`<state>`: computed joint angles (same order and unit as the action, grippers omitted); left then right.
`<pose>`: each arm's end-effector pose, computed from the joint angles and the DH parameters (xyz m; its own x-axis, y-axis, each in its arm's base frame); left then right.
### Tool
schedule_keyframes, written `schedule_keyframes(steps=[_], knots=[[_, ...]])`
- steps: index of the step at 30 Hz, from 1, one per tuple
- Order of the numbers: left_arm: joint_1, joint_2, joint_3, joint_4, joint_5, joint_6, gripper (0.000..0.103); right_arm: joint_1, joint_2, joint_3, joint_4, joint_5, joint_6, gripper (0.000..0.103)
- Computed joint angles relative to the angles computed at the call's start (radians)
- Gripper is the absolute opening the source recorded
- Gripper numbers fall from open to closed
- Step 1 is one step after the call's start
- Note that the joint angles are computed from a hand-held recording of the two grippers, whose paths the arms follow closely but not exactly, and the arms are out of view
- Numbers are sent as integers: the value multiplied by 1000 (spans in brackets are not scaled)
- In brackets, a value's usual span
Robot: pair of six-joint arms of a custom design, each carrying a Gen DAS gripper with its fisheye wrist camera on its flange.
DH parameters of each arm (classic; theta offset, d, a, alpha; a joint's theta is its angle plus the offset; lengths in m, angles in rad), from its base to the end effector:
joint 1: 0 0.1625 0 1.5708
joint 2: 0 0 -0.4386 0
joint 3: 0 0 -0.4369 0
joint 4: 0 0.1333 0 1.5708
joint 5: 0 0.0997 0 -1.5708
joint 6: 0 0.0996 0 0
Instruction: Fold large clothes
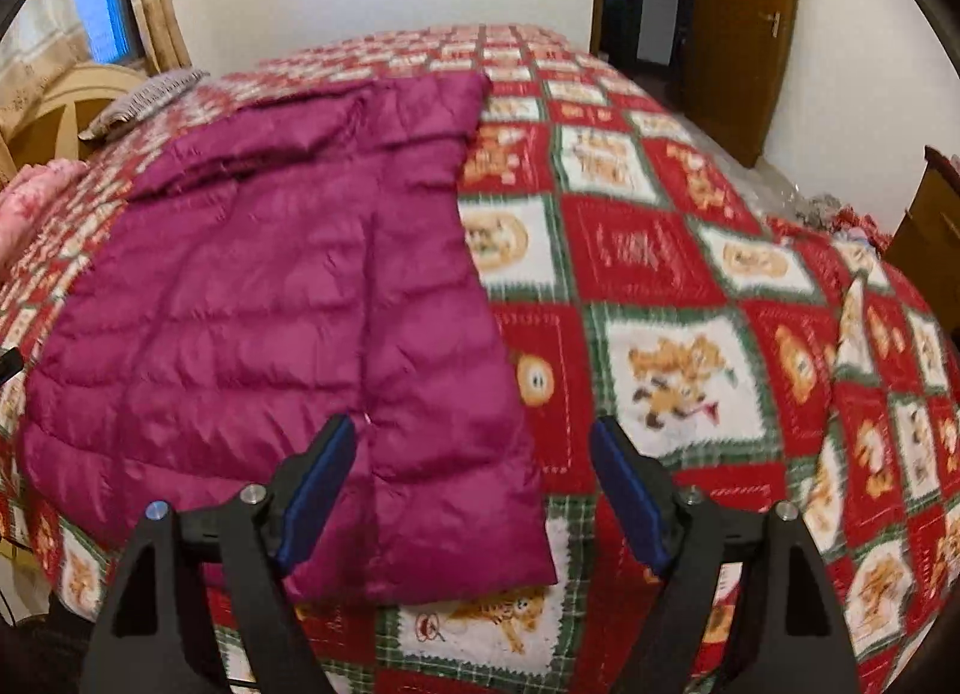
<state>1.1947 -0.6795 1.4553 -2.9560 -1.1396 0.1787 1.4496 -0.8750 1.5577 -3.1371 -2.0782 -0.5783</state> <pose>-0.1262 -0.7959 0.1150 -0.8644 0.2450 -0.4390 0.4622 0.7308 -0.5023 -0.0065 -0.7554 0.2454 -0.7304 0.0565 0.6807 -0.3852 0.7889 -0.4788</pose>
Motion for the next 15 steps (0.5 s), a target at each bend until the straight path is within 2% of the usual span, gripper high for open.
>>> schedule_keyframes(steps=[3,6,8,11,12,13,14,15], knots=[[-1,-2,20,18,4,-4,83,-12,16,0,4,-24,8,82],[-1,-4,48,-3,4,-20,83,-27,7,7,71,22,56,83],[-3,-5,66,-32,5,-13,83,-26,8,13,59,22,41,82],[-6,-10,72,-15,-7,-2,83,-27,-4,23,88,38,22,66],[-2,-16,70,10,-42,-10,83,-27,-10,29,94,44,10,53],[1,-20,69,23,-67,-14,78,-27,-16,37,93,52,1,38],[4,-22,68,37,-98,-17,52,-28,-25,47,101,70,0,31],[6,-22,55,87,-118,-33,38,-31,-35,52,125,100,9,22]])
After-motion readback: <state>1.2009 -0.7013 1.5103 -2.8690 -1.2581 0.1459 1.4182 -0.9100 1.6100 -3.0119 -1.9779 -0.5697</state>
